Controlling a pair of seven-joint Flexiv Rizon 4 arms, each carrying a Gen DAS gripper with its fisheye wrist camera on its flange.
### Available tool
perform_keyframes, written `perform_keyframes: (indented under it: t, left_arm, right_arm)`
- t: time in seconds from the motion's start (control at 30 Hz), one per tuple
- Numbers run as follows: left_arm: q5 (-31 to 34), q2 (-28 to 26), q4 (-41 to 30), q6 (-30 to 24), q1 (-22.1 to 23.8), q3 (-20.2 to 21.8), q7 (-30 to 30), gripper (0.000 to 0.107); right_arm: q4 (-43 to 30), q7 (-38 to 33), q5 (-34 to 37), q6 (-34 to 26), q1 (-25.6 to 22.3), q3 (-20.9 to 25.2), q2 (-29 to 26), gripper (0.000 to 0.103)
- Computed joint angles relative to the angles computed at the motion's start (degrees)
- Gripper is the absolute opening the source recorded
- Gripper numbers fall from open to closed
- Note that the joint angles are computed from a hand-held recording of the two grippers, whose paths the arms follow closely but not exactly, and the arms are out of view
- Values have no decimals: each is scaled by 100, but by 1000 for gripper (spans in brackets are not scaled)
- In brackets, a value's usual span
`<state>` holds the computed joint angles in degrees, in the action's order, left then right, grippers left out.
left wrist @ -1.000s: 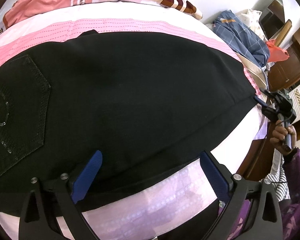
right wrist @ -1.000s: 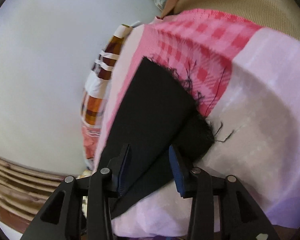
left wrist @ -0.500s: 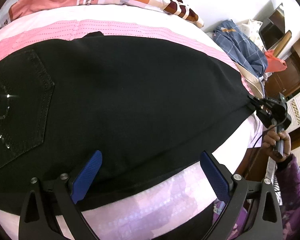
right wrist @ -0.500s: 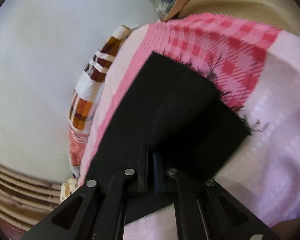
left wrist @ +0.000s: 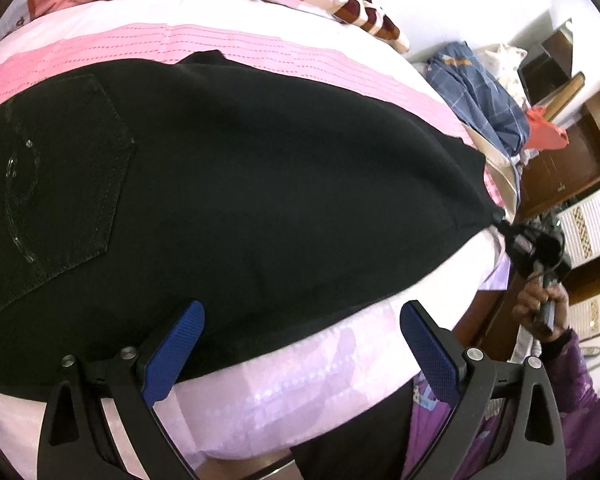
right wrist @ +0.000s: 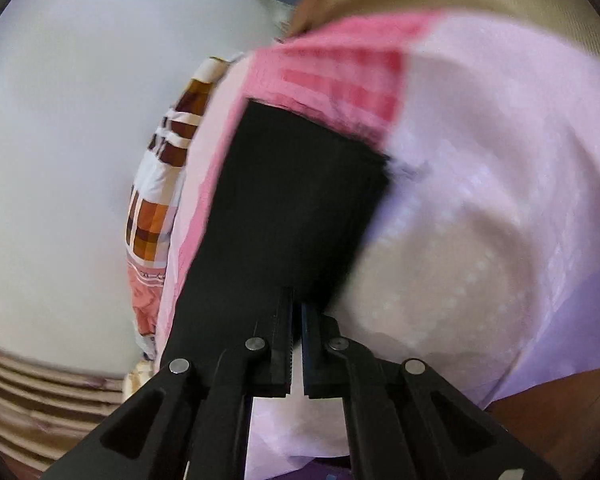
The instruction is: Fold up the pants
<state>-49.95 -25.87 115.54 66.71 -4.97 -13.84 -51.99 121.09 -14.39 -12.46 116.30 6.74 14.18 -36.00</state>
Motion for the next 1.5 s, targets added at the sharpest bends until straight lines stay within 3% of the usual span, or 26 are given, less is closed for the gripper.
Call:
perform_keyframes:
  t: [0.17,0.23,0.3,0.4,0.47,0.57,0.63,0.77,0.87,0.93,0.97,1.03,1.2,1.33,1.4,1.5]
  left_arm:
    - [-1,52,15,3,5,-37,143,98]
    - [-62,71,48,31,0,-37,149,98]
    - [-219,121,102,18,32,-74,209,98]
    - [-371,216,143,39,4,-57,280,98]
    - [-523,302,184,79,-11,-72,435,98]
    - [-827,410,256,367,-101,-101,785,98]
    - [-1047,406,285,735,-189,-136,1041,98]
    - [-1750,316,340,1365,-216,-364,1492,98]
    - [-2452,251,346,1564,-260,-433,1841,98]
    - [-2936,250,343,1556,-318,-411,2100,98]
    - [-3166,240,328,1516,-344,-386,2202,98]
    - [-3276,235,330,1423,-429,-249,2230,98]
    - [-3508,200,324,1149,-625,88,2366,98]
    - [-3782,191,302,1014,-746,252,2549,98]
    - [-3847,184,279,968,-788,316,2595,98]
    - [-3723,207,292,916,-817,402,2499,98]
  right_arm:
    - [-11,21,-54,-315,-112,3,119,2]
    - [63,430,-358,9,-418,234,-127,3]
    - [152,210,215,139,-125,115,-2,9]
    - [334,176,876,-99,683,-496,466,11]
    - [301,229,873,313,657,-226,448,11]
    - [-75,482,-455,822,58,673,-119,11]
    - [-492,887,-1526,1110,-296,1177,-780,11]
    - [-1216,1689,-2745,916,-450,1523,-1608,11]
    - [-1645,2238,-3513,500,-527,1586,-1907,12]
    - [-1844,2418,-3480,483,-336,1432,-1977,16]
    - [-1867,2516,-3519,360,-286,1354,-1935,25]
    - [-1798,2554,-3168,361,-54,1145,-1844,33]
    - [-1923,2425,-2420,494,540,714,-1797,33]
    - [-2258,2299,-2666,4,590,808,-1865,33]
    - [-2312,2168,-2689,-190,536,923,-1886,7]
    - [-2315,2013,-2698,-346,345,1245,-1936,6]
